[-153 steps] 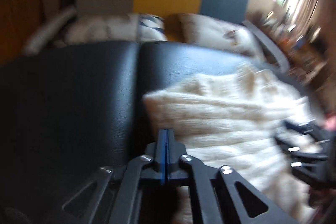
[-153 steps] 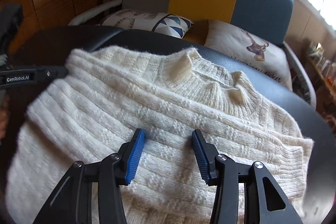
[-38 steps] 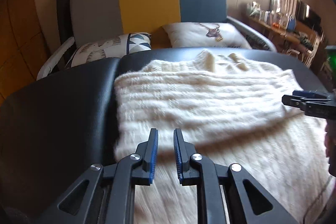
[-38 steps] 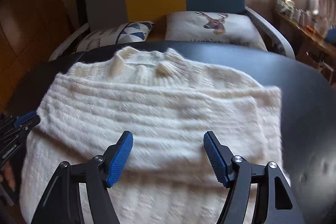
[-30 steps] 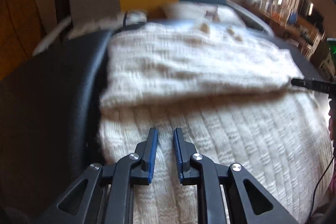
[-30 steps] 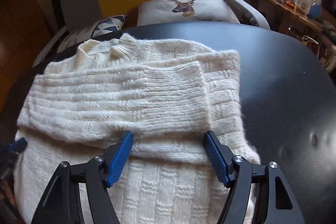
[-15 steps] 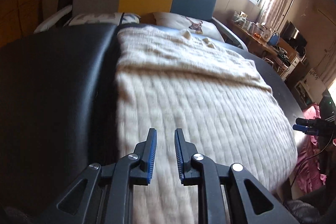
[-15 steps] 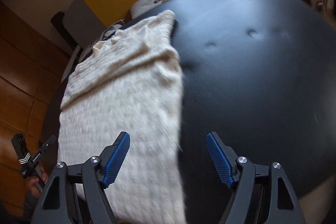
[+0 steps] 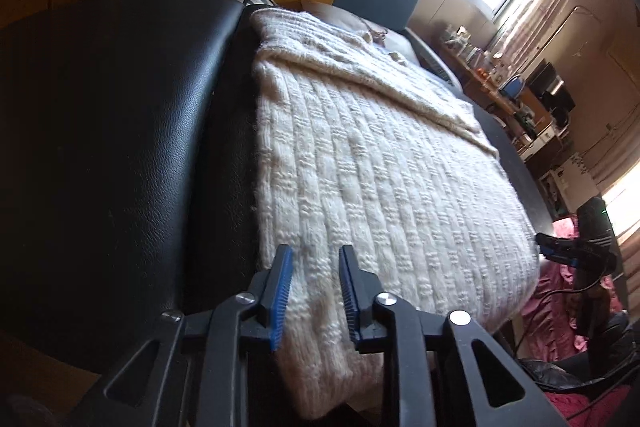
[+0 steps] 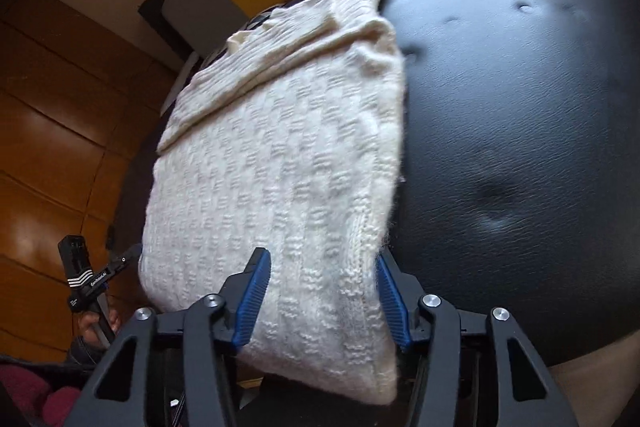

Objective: Fold clothes

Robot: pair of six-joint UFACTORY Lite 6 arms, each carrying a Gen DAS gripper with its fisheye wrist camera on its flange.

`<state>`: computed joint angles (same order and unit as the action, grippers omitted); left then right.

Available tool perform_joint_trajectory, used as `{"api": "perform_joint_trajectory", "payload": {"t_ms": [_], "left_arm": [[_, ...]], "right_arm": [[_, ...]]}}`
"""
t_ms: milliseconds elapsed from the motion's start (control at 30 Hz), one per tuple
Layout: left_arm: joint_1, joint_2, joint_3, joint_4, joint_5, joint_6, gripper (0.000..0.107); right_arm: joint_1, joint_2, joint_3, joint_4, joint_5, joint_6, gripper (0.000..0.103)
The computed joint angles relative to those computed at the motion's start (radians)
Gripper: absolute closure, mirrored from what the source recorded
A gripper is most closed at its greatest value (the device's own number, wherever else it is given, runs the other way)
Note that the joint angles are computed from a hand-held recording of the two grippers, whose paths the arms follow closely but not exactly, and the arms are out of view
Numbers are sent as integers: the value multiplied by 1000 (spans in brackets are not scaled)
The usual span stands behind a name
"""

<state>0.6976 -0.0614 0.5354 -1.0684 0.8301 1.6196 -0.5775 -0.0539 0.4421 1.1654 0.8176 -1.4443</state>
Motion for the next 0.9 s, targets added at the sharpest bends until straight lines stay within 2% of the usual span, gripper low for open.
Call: {"api": "perform_joint_trajectory", "payload": {"t_ms": [33,100,200,367,533,733,767,800,900], "left_arm": [[11,7,1,-1,14,5,82],[25,3,-12,-7,34,31,81],[40,-17,-29,-20,5,54,81],[90,9,-5,32,-18,42,81],[125,85,38,49,57,71,77],[85,99,38,21,55,59,74],[76,87,37,27,45,49,76],[61,71,30,35,28,37,92],[34,18,-3,39,4,31,99]], "right_arm": [[-4,12,0,9,11,-12,52],[-9,44,4,15,31,-26,64],[-8,44,-8,7,32,-50,68],[-20,83,7,-40,79,-61,68],[-36,139,37,-39,108,-67,67],[-12,104,15,-17,80,-80,67],[7,78,-1,-6,56,-91,67],[31,44,-19,2,25,-100,69],[133,-78,-73,-3,-89,-83,69]]}}
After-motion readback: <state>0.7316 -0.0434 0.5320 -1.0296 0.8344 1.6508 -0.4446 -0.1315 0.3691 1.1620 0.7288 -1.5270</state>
